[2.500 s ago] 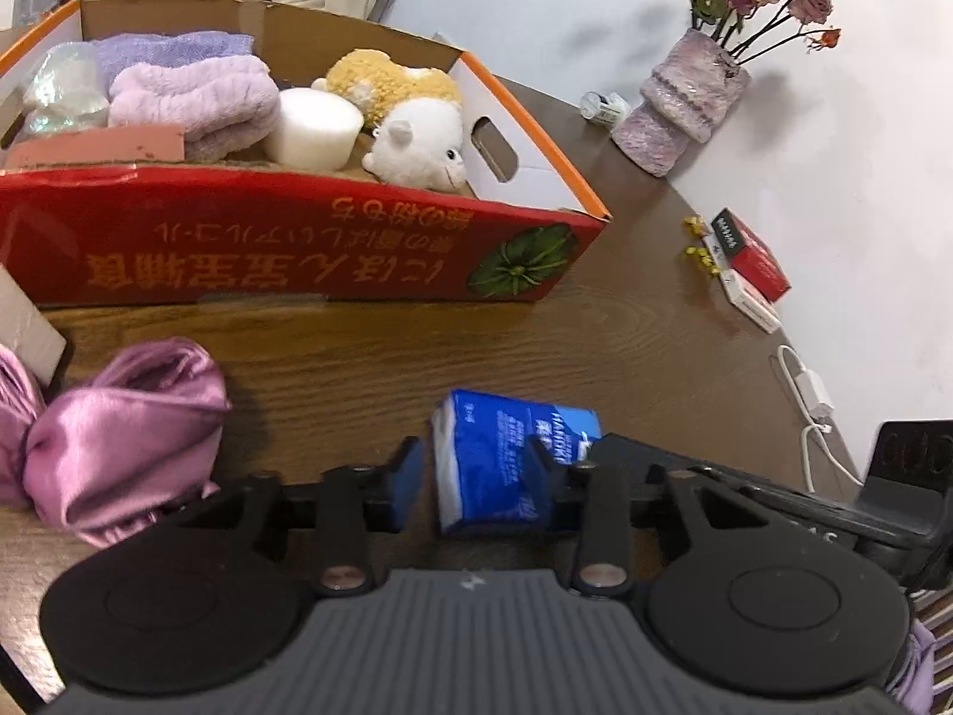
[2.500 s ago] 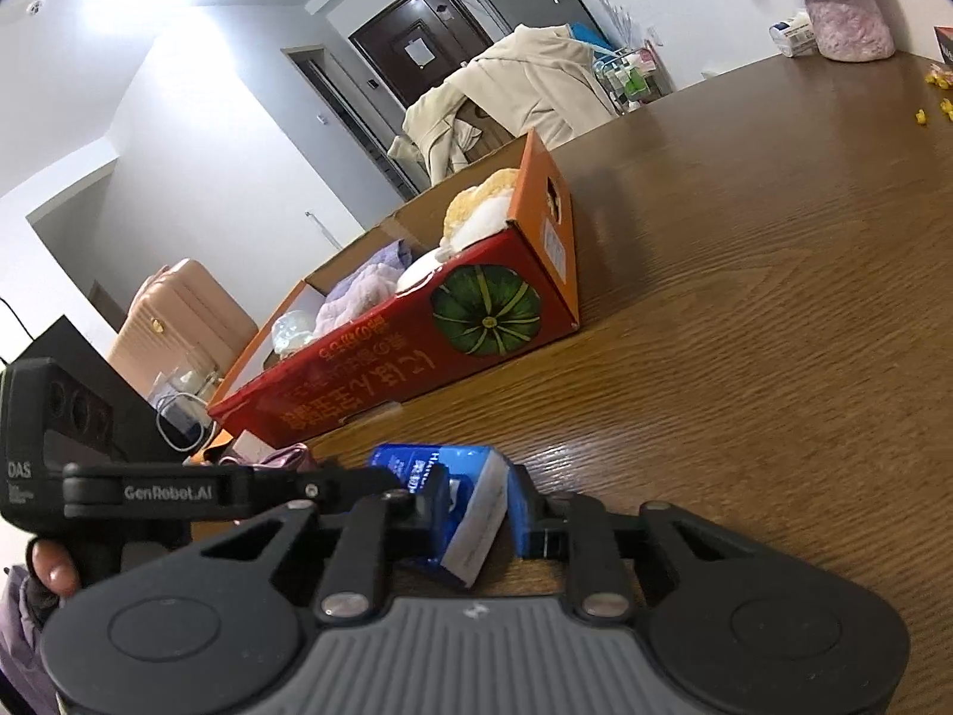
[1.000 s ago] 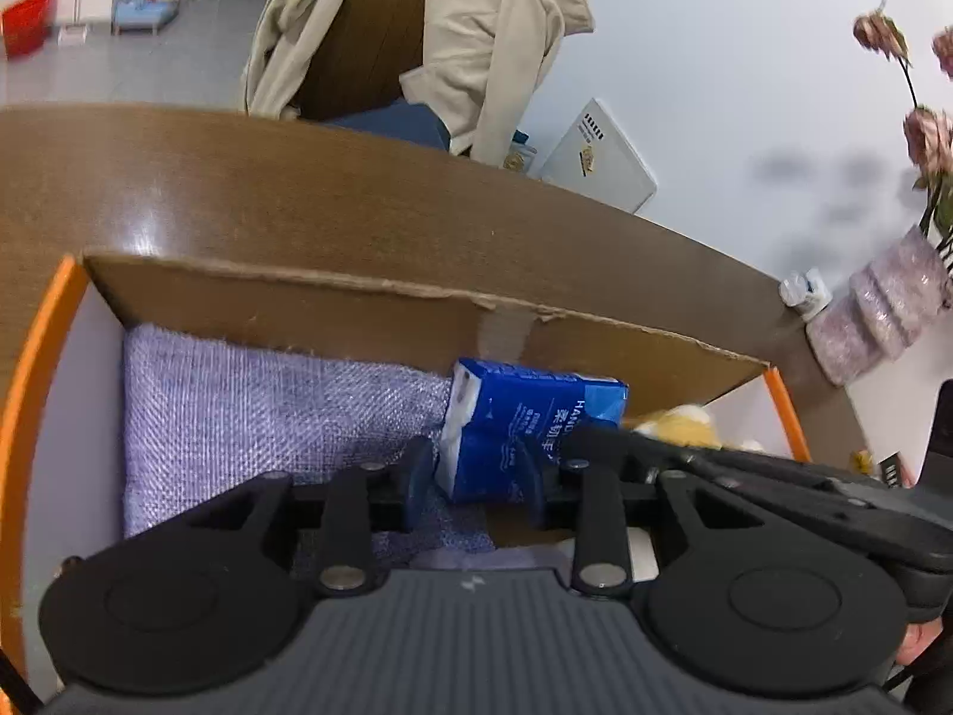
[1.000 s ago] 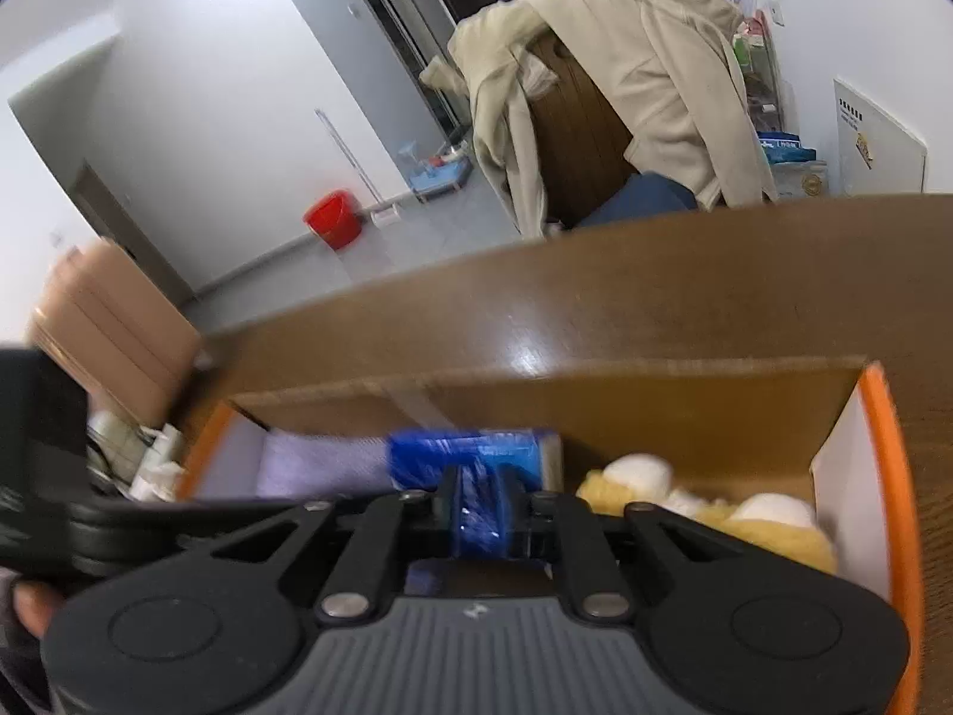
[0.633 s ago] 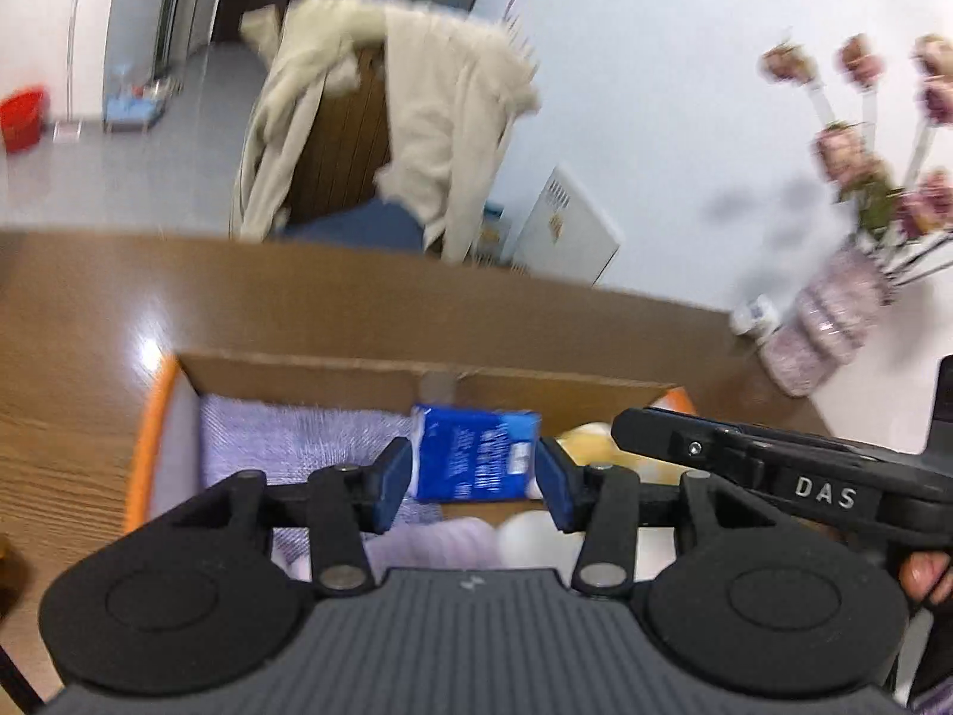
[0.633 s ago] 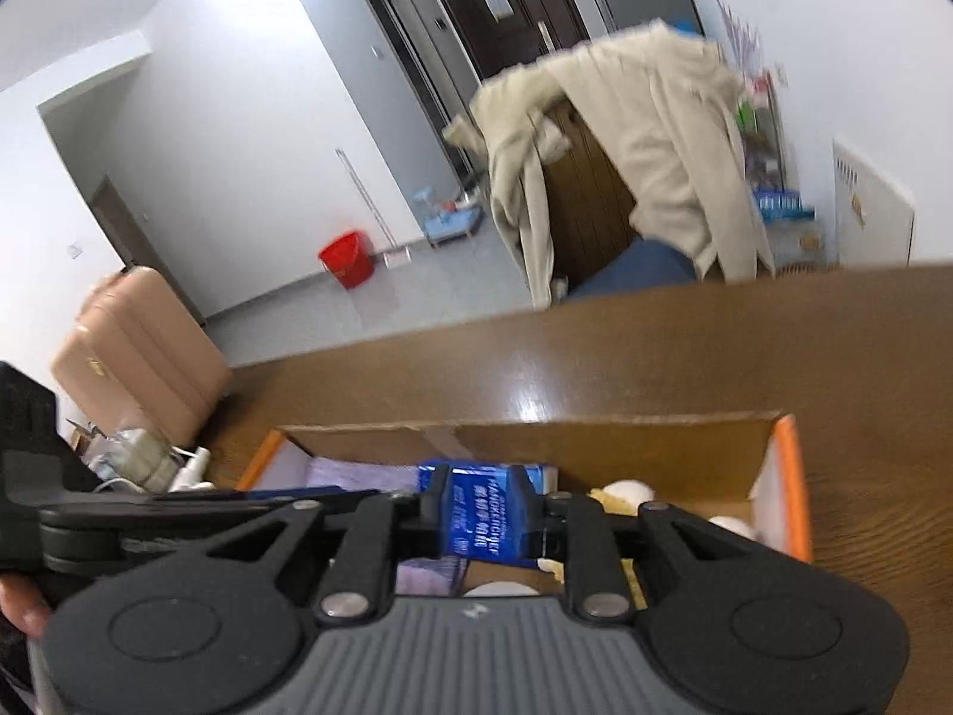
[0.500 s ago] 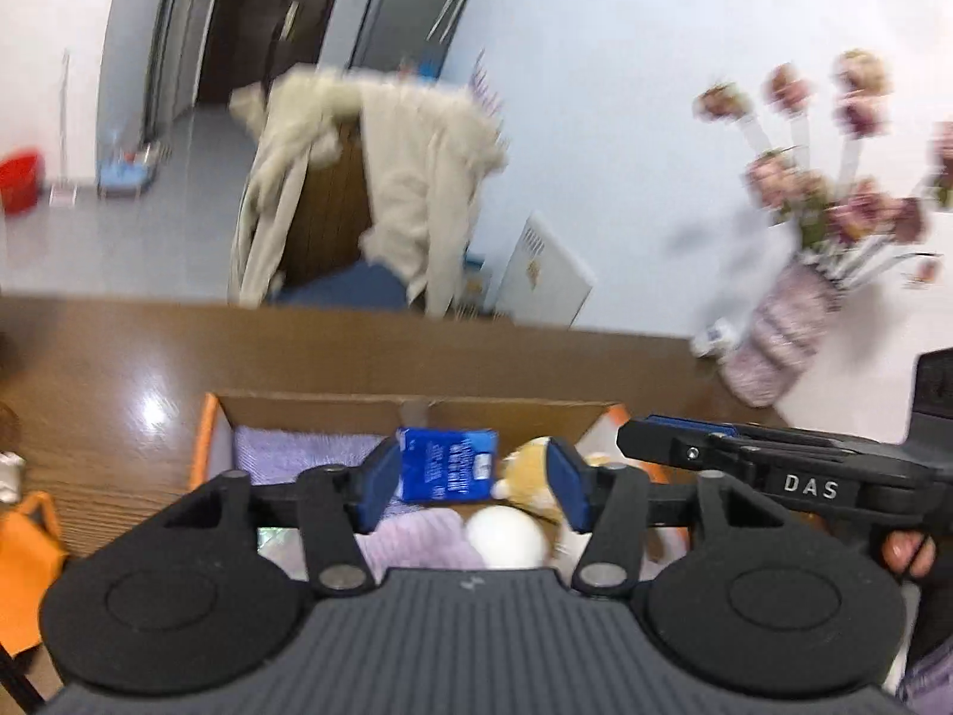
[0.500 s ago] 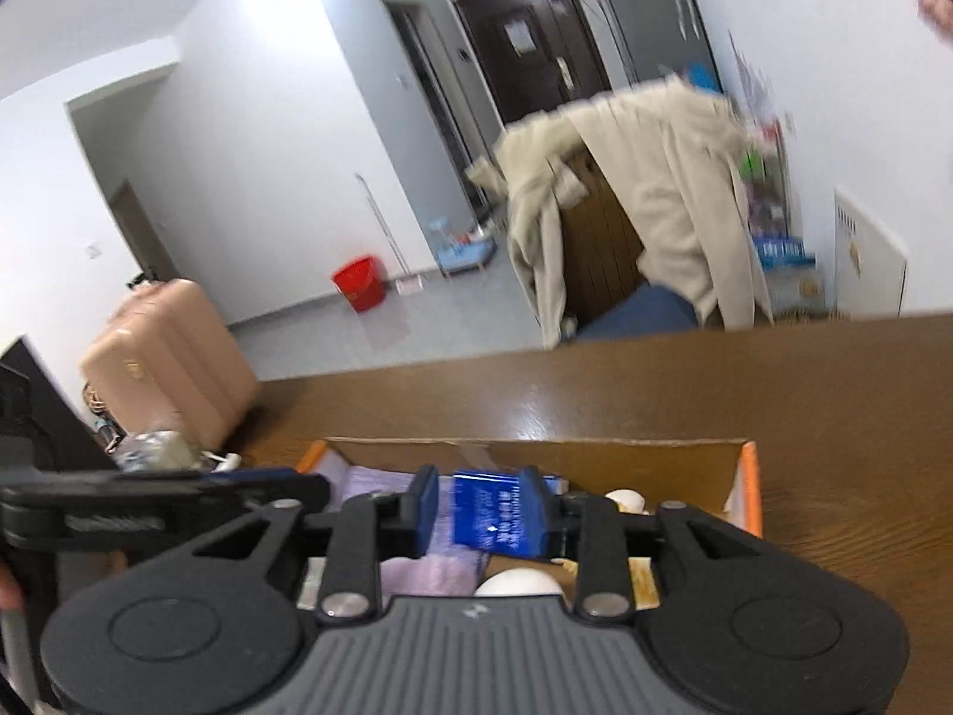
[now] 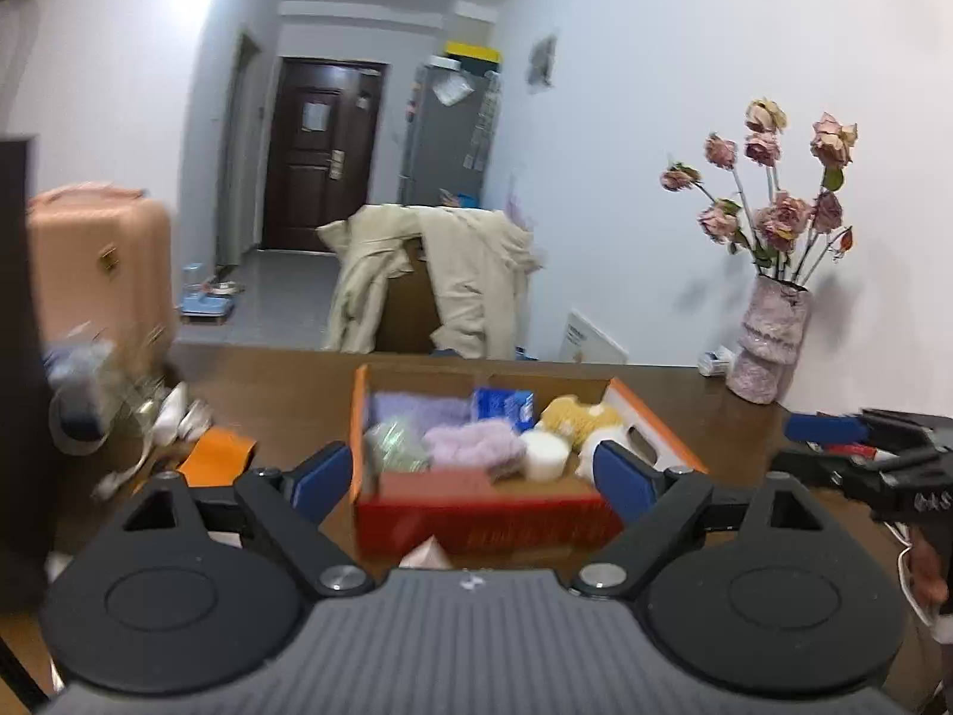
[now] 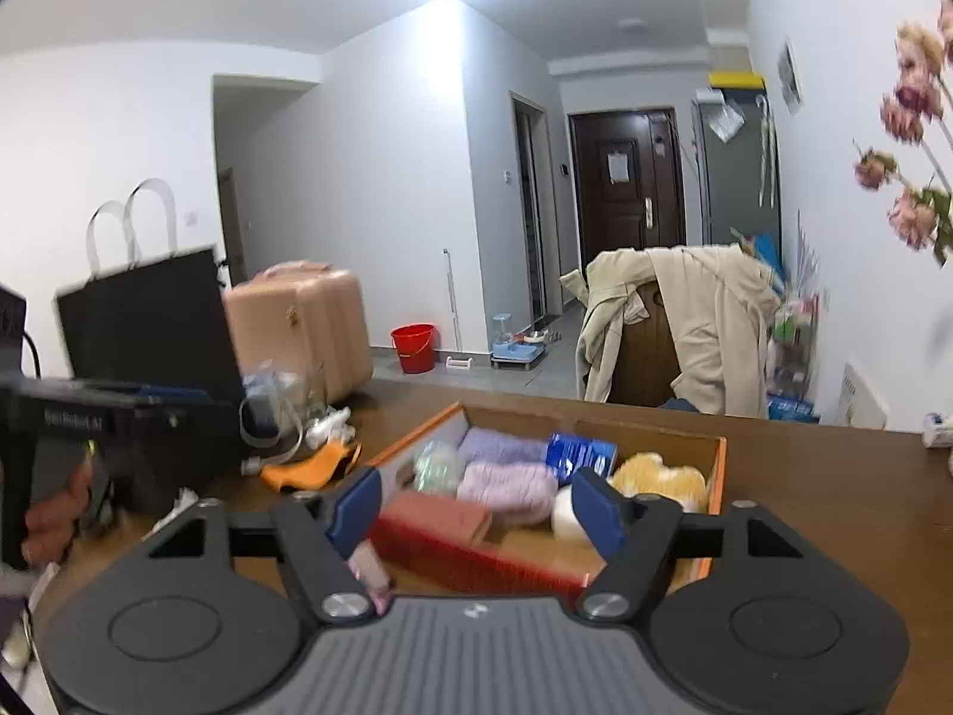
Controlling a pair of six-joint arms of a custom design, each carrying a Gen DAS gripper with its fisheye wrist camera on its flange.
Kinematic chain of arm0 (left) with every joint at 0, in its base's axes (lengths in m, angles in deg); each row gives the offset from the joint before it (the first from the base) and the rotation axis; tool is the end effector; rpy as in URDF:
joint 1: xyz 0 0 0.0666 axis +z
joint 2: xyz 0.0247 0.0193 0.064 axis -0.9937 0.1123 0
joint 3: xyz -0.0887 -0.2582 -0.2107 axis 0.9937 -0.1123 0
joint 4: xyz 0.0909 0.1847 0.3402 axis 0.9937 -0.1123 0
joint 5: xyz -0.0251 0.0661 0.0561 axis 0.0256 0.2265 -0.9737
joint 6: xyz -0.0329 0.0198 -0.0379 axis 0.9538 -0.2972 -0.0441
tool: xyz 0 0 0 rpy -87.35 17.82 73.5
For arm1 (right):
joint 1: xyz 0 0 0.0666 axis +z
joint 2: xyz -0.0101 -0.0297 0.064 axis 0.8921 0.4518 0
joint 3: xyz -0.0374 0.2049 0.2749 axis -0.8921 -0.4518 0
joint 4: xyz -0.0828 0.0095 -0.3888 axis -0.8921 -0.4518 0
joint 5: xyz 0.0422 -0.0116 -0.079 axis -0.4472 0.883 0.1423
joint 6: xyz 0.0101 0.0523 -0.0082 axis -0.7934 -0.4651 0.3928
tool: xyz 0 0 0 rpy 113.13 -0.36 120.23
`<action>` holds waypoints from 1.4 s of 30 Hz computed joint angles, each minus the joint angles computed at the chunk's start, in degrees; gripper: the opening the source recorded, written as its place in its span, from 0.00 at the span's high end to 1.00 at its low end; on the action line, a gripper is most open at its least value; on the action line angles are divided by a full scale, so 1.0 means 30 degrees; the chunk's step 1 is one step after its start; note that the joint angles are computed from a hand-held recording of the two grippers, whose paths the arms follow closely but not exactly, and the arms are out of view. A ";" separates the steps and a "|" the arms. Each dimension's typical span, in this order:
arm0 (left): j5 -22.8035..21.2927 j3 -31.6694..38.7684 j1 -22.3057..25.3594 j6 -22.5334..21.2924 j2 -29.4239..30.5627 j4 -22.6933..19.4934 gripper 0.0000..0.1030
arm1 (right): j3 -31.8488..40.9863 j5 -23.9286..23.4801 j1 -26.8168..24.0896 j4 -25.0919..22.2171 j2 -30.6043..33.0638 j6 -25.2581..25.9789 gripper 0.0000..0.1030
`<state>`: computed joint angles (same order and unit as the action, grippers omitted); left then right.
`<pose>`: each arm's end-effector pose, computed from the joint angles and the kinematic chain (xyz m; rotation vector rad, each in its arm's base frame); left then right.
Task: Organize soft objects
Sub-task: 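Reach both tools to the pink satin bow and close on it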
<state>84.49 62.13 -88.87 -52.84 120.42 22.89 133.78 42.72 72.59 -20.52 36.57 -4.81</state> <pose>0.4653 -0.0473 0.4395 0.0465 1.9633 -0.2305 0.5066 0.0985 0.4345 -0.4951 1.8768 0.4716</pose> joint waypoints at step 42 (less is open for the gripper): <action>0.6047 0.2434 0.2667 0.2473 0.6729 -0.1291 0.53 | 0.2661 0.1688 0.2905 -0.2110 0.5252 -0.5597 0.78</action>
<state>102.63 69.43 -80.87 -45.42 140.61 19.02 141.77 47.79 81.31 -26.85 52.33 -21.60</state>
